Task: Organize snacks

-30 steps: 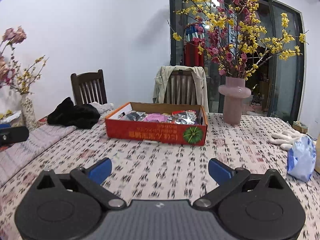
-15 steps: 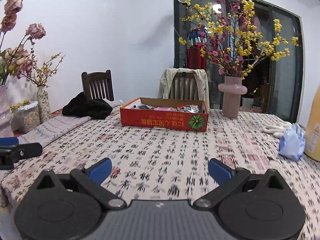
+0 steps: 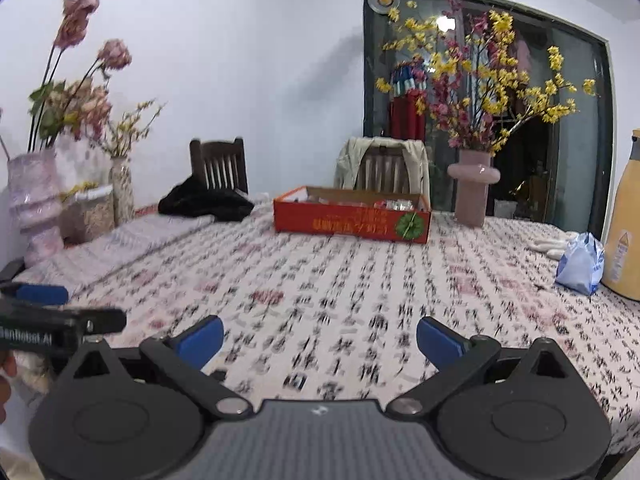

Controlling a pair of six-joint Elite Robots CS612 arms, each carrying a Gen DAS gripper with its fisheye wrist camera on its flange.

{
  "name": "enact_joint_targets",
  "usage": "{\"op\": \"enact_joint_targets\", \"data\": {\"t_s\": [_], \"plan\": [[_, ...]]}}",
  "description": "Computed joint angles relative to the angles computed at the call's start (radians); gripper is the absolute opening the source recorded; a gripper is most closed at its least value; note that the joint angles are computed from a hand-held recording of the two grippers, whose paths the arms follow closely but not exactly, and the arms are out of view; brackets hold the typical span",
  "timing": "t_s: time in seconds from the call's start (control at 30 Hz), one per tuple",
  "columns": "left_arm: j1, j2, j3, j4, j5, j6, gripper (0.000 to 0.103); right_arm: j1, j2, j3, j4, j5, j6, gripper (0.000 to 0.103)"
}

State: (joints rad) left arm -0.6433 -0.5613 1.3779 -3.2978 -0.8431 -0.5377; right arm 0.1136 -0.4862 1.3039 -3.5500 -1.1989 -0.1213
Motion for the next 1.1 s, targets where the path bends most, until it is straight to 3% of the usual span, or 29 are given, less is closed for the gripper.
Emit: {"op": "enact_joint_targets", "data": {"t_s": [0.6, 1.1], "plan": [[-0.011, 0.004, -0.003, -0.050, 0.024, 0.046, 0.103, -0.005, -0.011, 0.020, -0.061, 0.013, 0.061, 0.103], [-0.011, 0.004, -0.003, -0.056, 0.035, 0.047, 0.103, -0.002, -0.009, 0.023, -0.072, 0.005, 0.039, 0.103]]}}
